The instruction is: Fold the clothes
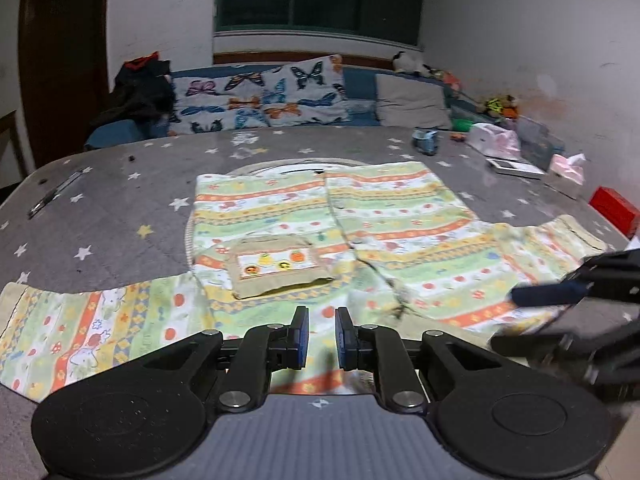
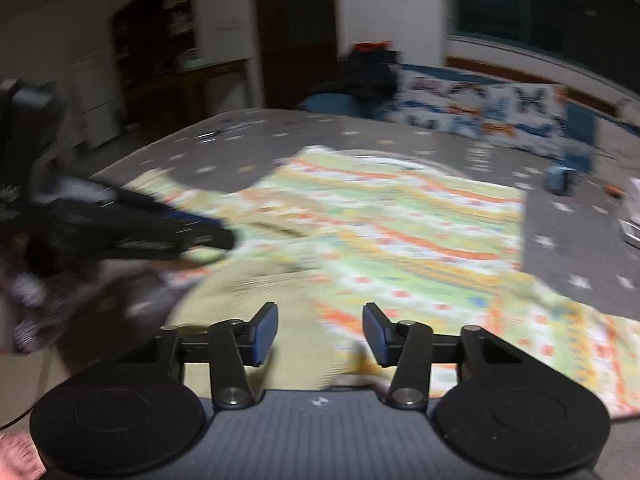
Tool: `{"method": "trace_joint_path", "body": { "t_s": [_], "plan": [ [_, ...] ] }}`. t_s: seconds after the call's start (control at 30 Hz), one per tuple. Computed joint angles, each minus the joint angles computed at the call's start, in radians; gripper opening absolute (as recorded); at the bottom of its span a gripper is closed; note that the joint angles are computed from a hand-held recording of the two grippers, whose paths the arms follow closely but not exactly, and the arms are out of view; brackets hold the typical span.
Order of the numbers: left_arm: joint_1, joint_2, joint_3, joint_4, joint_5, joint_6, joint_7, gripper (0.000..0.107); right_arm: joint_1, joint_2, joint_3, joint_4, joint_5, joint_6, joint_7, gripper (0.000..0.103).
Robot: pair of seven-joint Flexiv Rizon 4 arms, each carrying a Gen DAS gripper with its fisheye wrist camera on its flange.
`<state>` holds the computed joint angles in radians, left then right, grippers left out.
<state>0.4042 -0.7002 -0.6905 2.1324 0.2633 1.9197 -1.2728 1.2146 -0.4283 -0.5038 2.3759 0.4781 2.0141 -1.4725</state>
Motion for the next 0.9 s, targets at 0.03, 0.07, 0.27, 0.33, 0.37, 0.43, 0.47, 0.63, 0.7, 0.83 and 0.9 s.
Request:
{"method": "trace_joint_path", "body": {
  "t_s": [0.03,0.07,0.27,0.33,0.37,0.43,0.47,0.63,0.7,0.83,0.9],
  "plan": [
    [0.016,0.002,-0.015,0.008,0.009,0.001,0.001,0.015,-0.031,0.004,0.038,-0.006,-0.026,-0.004,-0.001,0.039],
    [0.032,0.005,-0.030,0.017,0.018,0.001,0.003,0.015,-0.054,0.002,0.067,-0.013,-0.046,-0.009,-0.004,0.037],
    [0.138,-0.001,-0.135,0.067,0.091,-0.001,0.058,0.016,-0.031,-0.065,0.054,-0.047,-0.079,-0.044,-0.004,0.018],
    [0.161,-0.006,-0.162,0.080,0.111,-0.007,0.096,0.016,-0.025,-0.069,0.047,-0.040,-0.080,-0.031,0.009,0.009],
    [0.172,-0.009,-0.176,0.086,0.120,-0.010,0.116,0.016,-0.020,-0.068,0.043,-0.036,-0.074,-0.022,0.015,0.006],
    [0.181,-0.020,-0.195,0.093,0.129,-0.017,0.159,0.016,-0.005,-0.060,0.030,-0.025,-0.050,-0.002,0.023,0.005],
    [0.181,-0.025,-0.200,0.095,0.132,-0.017,0.182,0.016,-0.001,-0.053,0.025,-0.020,-0.036,0.008,0.025,0.005],
    [0.112,-0.031,-0.158,0.079,0.103,-0.045,0.283,0.026,-0.031,-0.013,0.040,-0.008,0.030,0.041,0.041,0.005],
    [0.066,-0.023,-0.118,0.067,0.076,-0.058,0.311,0.026,-0.052,-0.001,0.057,-0.007,0.054,0.053,0.043,0.005],
    [-0.022,-0.006,-0.039,0.041,0.015,-0.088,0.351,0.026,-0.115,0.008,0.119,-0.012,0.074,0.069,0.039,0.005],
    [-0.028,-0.007,-0.037,0.036,-0.007,-0.104,0.368,0.026,-0.139,0.005,0.147,-0.017,0.082,0.077,0.032,0.005]
  ]
}}
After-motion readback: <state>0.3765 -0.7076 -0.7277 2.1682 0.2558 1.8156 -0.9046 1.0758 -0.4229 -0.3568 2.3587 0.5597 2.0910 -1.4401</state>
